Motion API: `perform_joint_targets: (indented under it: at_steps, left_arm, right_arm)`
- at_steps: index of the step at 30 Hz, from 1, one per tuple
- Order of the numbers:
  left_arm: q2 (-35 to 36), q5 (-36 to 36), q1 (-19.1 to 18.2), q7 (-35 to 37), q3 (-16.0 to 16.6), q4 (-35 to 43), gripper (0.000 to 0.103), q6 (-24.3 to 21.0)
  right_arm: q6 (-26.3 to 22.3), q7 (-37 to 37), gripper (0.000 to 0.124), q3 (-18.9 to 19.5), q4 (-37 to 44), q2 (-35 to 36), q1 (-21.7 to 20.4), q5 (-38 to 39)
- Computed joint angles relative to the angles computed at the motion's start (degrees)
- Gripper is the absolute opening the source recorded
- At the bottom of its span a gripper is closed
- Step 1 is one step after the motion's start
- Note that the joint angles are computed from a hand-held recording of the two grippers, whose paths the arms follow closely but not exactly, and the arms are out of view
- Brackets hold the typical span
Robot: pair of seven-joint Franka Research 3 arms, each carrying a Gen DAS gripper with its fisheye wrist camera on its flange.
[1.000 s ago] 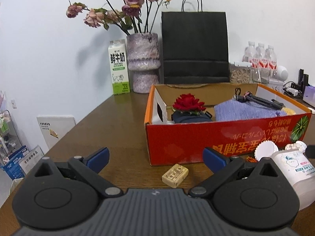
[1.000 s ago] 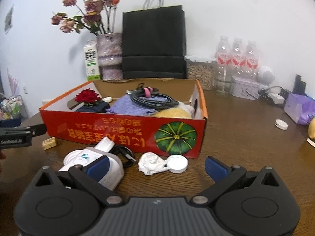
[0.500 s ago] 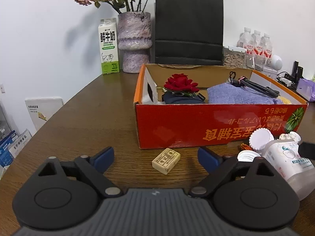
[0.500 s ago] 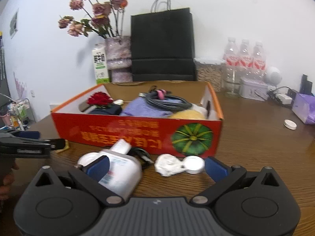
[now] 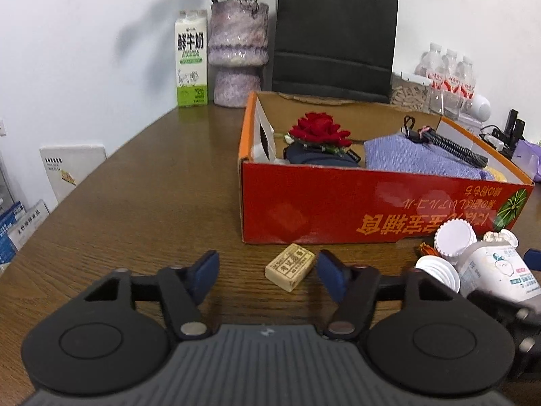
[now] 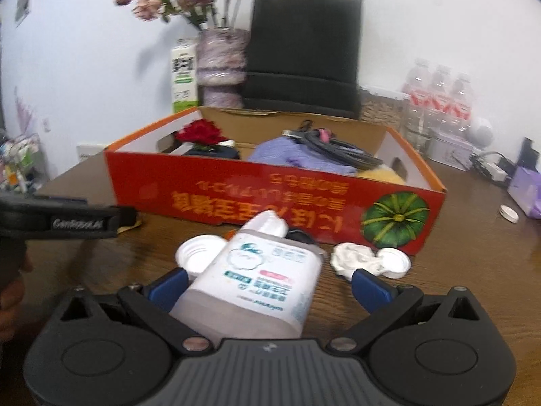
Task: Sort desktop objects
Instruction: 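Grasp the wooden block with the left gripper while the right grasps the cotton-swab box, then carry the block and cotton-swab box over the box and open both grippers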
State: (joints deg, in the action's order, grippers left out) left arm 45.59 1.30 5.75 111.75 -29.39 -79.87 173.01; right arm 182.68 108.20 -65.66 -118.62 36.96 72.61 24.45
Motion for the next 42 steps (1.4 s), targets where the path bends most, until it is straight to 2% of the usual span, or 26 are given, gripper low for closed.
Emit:
perform_joint_targets:
  at_steps: [2,4,6,8,9,11,14,17,25,28,31,33,42]
  left_arm:
    - [0.6,-0.3,0.2,0.4,-0.6,1.0,0.059,-1.6]
    - [0.8,-0.7,0.7,1.4,-1.3,1.0,0.050,-1.7]
    - [1.1,-1.2,1.8,3.5,-3.0,0.7,0.025,-1.8]
    - [0.9,-1.6,2.5,5.1,-4.0,-0.1,0.024,-1.4]
    - [0.9,-1.9,3.1,5.9,-4.8,-0.4,0.024,-1.4]
    - [0.8,-2.5,3.6,6.9,-5.5,-0.9,0.024,-1.3]
    - [0.5,-3.1,3.9,7.2,-5.7,-1.7,0.023,0.1]
    - [0.4,-2.9,4.3,7.2,-6.2,-2.4,0.023,1.5]
    - [0.1,1.3,8.7,6.4,-11.0,-7.5,0.023,8.9]
    - [-1.2,2.7,8.2,3.4,-9.7,-9.1,0.023,11.3]
    - [-1.5,4.3,9.3,1.0,-10.8,-10.2,0.023,13.0]
    - [-2.0,5.0,8.8,-1.0,-10.3,-10.4,0.023,14.8]
    - [0.0,10.9,6.8,-7.2,-10.7,-4.9,0.023,14.4]
  right_arm:
    - [0.6,0.2,0.100,-0.2,-0.7,-0.4,0.2,0.5]
    - [1.2,-0.5,0.099,0.0,-1.1,-1.0,0.1,0.9]
    - [1.9,-1.5,0.096,0.6,-1.4,-1.6,-0.4,1.3]
    - [2.5,-2.7,0.089,1.6,-1.4,-2.3,-1.1,2.1]
    - [2.8,-3.5,0.077,2.3,-1.4,-2.8,-1.7,2.3]
    - [2.9,-4.8,0.065,3.7,-1.3,-3.7,-2.9,2.9]
    - [5.6,-6.7,0.064,5.8,-2.1,-5.4,-4.2,4.2]
    - [7.0,-8.4,0.064,5.5,-2.3,-4.9,-3.5,6.7]
    - [12.7,-13.5,0.064,7.3,-3.4,-5.7,-3.6,12.4]
    - [15.5,-15.4,0.064,9.4,-3.6,-6.9,-4.8,13.7]
    - [19.7,-17.1,0.064,11.9,-4.0,-8.3,-6.4,14.2]
    - [21.6,-18.5,0.064,12.9,-3.8,-8.6,-7.1,14.9]
    - [24.7,-24.6,0.064,17.8,-0.6,-10.2,-12.3,17.6]
